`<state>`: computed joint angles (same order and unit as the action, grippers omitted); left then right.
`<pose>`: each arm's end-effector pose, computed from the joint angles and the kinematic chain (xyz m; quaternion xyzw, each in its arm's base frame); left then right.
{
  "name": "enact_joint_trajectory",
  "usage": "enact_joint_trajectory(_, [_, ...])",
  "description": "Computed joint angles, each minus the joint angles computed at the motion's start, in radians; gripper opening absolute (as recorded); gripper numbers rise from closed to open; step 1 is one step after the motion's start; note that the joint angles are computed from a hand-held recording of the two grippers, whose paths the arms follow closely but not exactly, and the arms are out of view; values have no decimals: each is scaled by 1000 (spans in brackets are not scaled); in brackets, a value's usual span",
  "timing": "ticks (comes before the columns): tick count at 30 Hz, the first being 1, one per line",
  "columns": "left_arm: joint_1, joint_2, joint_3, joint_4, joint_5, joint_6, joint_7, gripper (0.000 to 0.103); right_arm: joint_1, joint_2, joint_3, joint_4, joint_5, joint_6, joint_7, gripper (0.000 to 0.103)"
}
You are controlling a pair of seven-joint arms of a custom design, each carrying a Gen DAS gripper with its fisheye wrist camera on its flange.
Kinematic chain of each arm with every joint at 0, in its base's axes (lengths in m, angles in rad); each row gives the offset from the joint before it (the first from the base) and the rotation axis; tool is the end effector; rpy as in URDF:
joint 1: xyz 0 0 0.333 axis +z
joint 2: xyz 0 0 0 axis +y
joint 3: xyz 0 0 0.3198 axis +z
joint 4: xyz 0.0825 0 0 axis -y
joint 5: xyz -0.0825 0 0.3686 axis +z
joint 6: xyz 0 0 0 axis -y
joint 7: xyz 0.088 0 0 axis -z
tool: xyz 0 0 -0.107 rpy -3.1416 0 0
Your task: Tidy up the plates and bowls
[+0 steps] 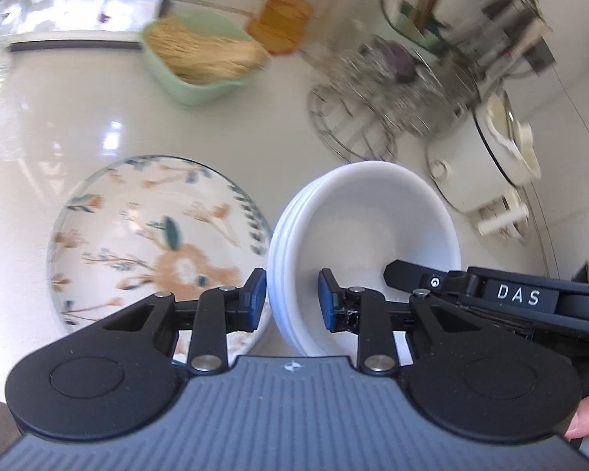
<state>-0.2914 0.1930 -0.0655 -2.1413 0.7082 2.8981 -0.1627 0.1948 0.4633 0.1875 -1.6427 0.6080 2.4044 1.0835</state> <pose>0.5372 -0.2403 0.3827 -0.8690 0.3838 -0.2973 0.0953 0.6470 0.2443 0.3948 -0.8041 0.5106 0.0770 0.2945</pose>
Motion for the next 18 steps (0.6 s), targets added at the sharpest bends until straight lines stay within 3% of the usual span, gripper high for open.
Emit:
enact_joint_trajectory(3, [-3, -46, 22, -56, 63, -7, -107, 32, 16, 15, 12, 20, -16, -22, -20, 18])
enact_joint_trajectory(8, [48, -101, -1, -140, 135, -10, -229, 32, 48, 59, 24, 72, -45, -56, -29, 18])
enact_joint_trajectory(18, [129, -99, -28, -212, 197, 21, -289, 32, 91, 124, 38, 102, -83, -44, -29, 19])
